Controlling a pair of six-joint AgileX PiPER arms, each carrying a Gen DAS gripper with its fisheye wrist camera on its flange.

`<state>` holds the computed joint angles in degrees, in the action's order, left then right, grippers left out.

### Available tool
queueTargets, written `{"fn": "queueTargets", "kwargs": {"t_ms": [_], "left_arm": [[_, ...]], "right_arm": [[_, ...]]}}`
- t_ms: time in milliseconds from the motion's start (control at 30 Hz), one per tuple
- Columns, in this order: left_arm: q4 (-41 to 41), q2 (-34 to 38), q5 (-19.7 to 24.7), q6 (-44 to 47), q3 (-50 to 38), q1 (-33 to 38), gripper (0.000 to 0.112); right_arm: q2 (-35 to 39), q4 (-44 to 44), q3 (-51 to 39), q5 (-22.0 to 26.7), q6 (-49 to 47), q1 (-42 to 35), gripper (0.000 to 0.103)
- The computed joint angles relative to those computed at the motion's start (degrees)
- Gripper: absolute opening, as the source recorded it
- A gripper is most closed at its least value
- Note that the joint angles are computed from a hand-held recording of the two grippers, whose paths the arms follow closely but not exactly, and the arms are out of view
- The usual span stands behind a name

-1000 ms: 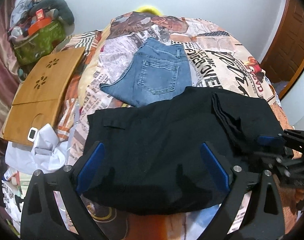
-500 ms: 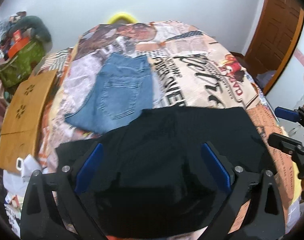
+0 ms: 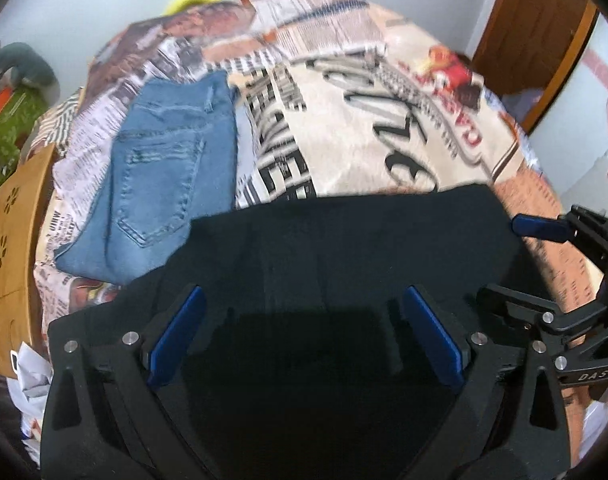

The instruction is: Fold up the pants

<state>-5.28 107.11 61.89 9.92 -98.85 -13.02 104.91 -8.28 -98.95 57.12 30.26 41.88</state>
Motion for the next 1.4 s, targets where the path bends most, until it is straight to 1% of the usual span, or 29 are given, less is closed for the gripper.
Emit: {"fn": "queueTargets", "kwargs": {"t_ms": [133, 200, 300, 433, 533, 700, 800, 900, 1033, 1167, 1300, 1400], "left_arm": [[1.6, 2.6, 1.3, 1.0, -0.4, -0.9, 0.1], [1.4, 2.3, 0.4, 1.3, 0.5, -0.8, 0.1], [2.3, 1.4, -0.2, 1.1, 1.5, -0.8, 0.101], [4.4, -1.3, -2.5, 0.1, 5.2, -0.9, 0.101], [5.0, -3.7, -3.0, 0.6, 7.9, -0.6, 0.103], [6.0, -8.2, -4.9, 0.6, 13.0, 0.2, 0.103], [4.7, -10.2, -5.0, 1.0, 14.9, 1.5, 0.103], [4.1, -12.0, -4.2, 1.3, 15.9, 2.5, 0.103], [4.8, -15.2, -4.2, 2.0, 17.8, 3.5, 0.103], [7.8, -19.7, -5.0, 1.9, 19.6, 4.9, 0.103], [7.8, -24.8, -6.6, 3.6, 20.9, 9.4, 0.103], [4.0, -27.5, -6.7, 7.3, 20.9, 16.0, 0.103]], "right_arm": [[1.0, 3.5, 2.3, -1.7, -2.5, -1.2, 0.082], [0.2, 3.8, 4.1, -3.2, -2.2, -1.3, 0.082], [-1.0, 3.5, 5.6, -3.6, -1.7, -1.0, 0.084], [-3.0, 1.2, 8.1, -3.6, 0.9, 0.1, 0.089], [-4.4, 0.4, 9.9, -3.4, 2.4, 0.5, 0.09], [-7.7, 0.9, 14.2, -3.9, 4.7, 0.4, 0.091], [-8.3, -0.6, 14.3, -2.7, 6.3, 1.3, 0.091], [-7.8, -1.6, 12.9, -0.5, 6.9, 1.9, 0.091], [-7.1, -3.2, 10.2, 2.5, 7.8, 3.0, 0.091], [-7.1, -6.5, 6.7, 4.7, 9.8, 5.2, 0.091], [-6.3, -9.3, 1.6, 6.1, 12.1, 7.5, 0.091], [-4.3, -11.0, -3.9, 7.3, 12.8, 9.4, 0.091]]}}
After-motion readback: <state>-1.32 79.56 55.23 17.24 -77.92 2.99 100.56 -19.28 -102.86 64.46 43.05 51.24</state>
